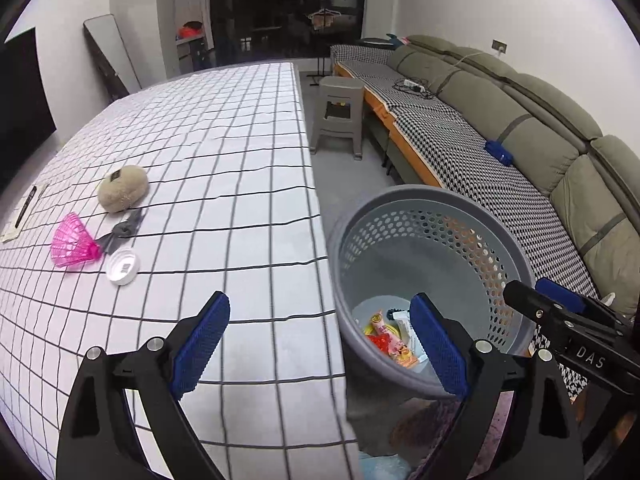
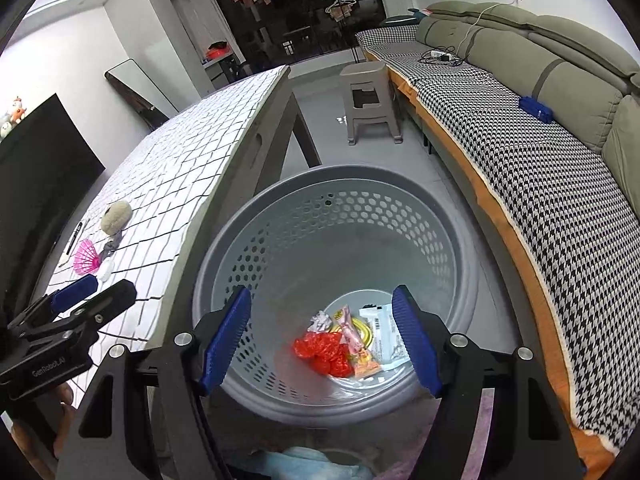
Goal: Collect trash
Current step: 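Move both open grippers back from the basket over the table, then lower the right gripper onto the white round lid and close on it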
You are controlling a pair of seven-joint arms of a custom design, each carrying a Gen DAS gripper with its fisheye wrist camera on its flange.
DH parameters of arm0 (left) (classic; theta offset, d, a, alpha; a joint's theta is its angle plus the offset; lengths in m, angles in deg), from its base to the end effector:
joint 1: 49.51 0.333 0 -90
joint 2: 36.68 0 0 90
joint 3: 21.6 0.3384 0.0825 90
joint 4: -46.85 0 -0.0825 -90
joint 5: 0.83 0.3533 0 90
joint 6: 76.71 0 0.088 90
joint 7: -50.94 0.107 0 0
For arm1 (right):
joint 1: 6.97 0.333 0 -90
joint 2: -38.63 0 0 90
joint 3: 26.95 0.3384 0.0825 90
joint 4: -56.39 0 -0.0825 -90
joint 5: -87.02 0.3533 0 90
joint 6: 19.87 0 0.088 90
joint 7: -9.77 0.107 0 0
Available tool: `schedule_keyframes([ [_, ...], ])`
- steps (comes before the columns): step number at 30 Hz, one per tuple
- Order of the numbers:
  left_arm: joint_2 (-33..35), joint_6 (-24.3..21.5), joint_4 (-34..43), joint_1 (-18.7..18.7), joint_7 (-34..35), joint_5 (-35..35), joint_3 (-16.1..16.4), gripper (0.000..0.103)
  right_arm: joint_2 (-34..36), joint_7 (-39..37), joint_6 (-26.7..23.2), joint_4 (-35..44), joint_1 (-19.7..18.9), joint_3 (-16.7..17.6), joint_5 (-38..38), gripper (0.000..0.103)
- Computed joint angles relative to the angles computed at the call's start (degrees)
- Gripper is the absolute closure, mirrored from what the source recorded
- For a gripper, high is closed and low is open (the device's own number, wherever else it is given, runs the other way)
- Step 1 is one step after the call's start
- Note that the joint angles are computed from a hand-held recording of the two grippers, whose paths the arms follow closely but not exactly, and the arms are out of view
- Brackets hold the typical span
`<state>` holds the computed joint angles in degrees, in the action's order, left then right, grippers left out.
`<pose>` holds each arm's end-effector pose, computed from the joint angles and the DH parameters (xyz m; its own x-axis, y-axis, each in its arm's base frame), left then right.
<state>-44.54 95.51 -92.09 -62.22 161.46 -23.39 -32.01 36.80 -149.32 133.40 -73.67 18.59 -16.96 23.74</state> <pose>0.4598 -0.1691 0.4822 -0.4003 -0.9157 0.0356 -0.6951 0.2781 -0.6629 0.4028 0.3220 0.4468 -0.2772 -0.9187 -0.2815 -0.6532 0.3950 -0.6459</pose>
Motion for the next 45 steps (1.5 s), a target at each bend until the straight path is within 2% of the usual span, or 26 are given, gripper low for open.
schedule_keyframes([
  [6, -0.93, 0.66, -0.85, 0.69, 0.73, -2.33, 1.65, 0.013, 1.36, -2.15, -1.11, 3.00, 1.13, 0.47, -0.19, 0.033],
  [13, -1.43, 1.43, -1.57, 2.71, 0.93, -2.94, 3.20, 0.013, 6.23, -7.05, -1.42, 9.75, 3.39, -0.10, 0.04, 0.031],
  [21, -0.57, 2.32, -2.37, 8.51, -2.16, 1.98, 3.57, 0.013, 14.89, -16.69, 0.18, 20.18, 6.93, -2.73, 3.53, 0.031],
  [24, 0.30, 2.45, -1.96, 10.44, -3.51, 3.58, 4.03, 0.013, 18.25, -21.88, 1.12, 24.44, 8.09, -3.55, 6.86, 0.031],
  [32, 2.43, 2.88, -0.63, 13.87, -4.72, 4.36, 5.80, 0.013, 27.89, -38.85, -0.51, 38.40, 10.80, -4.34, 17.88, 0.031],
  [39, 4.24, 3.25, 0.70, 17.17, -6.41, 7.82, 6.59, 0.013, 39.28, -55.47, -5.44, 55.79, 11.91, -3.02, 29.16, 0.031],
  [43, 5.04, 2.28, 1.89, 18.37, -7.02, 8.49, 7.19, 0.013, 47.40, -65.79, -10.80, 69.24, 11.91, -1.11, 36.92, 0.031],
  [45, 5.36, 2.42, 2.31, 18.82, -6.88, 8.51, 7.46, 0.013, 50.61, -69.20, -13.56, 74.95, 12.53, -1.36, 39.56, 0.031],
])
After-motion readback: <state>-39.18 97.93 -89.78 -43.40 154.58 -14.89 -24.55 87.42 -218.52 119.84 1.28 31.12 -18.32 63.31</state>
